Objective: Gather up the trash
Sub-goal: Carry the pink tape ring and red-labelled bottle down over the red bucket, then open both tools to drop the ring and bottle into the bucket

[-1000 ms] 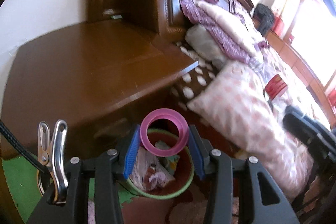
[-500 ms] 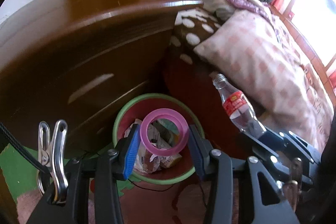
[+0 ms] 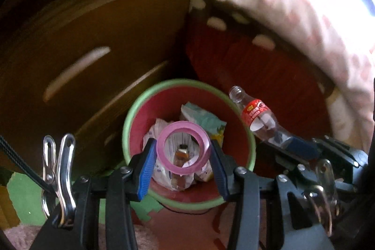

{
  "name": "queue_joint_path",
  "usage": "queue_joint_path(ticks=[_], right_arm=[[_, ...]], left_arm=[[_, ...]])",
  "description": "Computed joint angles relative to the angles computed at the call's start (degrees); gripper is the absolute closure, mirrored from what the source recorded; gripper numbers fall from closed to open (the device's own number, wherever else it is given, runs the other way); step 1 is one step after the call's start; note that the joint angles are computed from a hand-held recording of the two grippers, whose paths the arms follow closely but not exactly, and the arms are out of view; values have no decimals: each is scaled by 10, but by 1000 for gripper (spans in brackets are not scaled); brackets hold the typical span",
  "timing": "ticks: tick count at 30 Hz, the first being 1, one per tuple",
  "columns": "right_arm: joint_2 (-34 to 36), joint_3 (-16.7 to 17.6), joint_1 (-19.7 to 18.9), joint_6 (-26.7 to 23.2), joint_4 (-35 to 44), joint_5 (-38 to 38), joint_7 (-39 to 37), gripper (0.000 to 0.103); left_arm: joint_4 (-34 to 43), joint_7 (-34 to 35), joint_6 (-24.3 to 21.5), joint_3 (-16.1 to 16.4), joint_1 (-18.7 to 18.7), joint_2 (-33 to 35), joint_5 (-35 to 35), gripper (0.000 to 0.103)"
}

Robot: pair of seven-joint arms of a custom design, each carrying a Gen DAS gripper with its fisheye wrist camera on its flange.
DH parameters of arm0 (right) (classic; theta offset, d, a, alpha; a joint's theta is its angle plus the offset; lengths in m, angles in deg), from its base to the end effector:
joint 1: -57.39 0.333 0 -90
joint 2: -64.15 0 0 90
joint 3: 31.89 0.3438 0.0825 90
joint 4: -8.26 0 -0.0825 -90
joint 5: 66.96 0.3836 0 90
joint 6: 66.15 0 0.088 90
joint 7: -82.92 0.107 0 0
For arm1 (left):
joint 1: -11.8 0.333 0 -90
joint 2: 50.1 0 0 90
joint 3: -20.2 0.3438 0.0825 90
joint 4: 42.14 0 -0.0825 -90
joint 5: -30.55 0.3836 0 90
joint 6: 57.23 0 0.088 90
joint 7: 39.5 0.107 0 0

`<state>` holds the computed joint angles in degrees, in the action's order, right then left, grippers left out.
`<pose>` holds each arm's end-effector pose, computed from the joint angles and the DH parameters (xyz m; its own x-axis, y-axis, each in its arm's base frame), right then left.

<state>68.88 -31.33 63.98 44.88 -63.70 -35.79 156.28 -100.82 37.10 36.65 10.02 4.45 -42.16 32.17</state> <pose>0.5866 0.1088 0.8083 0.4599 -0.8219 -0.3362 -0.7542 -0.1616 -0.6365 0.5528 -0.1577 0.8363 -0.0840 -0.9909 0.1051 -0.8938 0.0283 -0.4477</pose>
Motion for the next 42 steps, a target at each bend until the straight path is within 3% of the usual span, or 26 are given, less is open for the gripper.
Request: queue_joint_path(ticks=[11, 22, 25, 28, 35, 42], right_arm=[[48, 5, 3, -43, 53, -31, 30, 73], [55, 10, 5, -38, 55, -33, 38, 73], [52, 10, 4, -30, 48, -27, 36, 68], [46, 9, 4, -15, 37, -26, 35, 61], [44, 9, 2, -4, 35, -17, 38, 60], [37, 8, 1, 7, 25, -11, 43, 60]], left_arm=[[-37, 0, 0, 2, 3, -3, 5, 56], [-38, -4, 7, 1, 0, -3, 20, 56], [-28, 2, -3, 1, 0, 0, 23, 56], [-19, 1, -12, 2, 1, 5, 17, 52], [-21, -11, -3, 4, 4, 4, 18, 34], [-26, -15, 1, 3, 4, -1, 16, 30]])
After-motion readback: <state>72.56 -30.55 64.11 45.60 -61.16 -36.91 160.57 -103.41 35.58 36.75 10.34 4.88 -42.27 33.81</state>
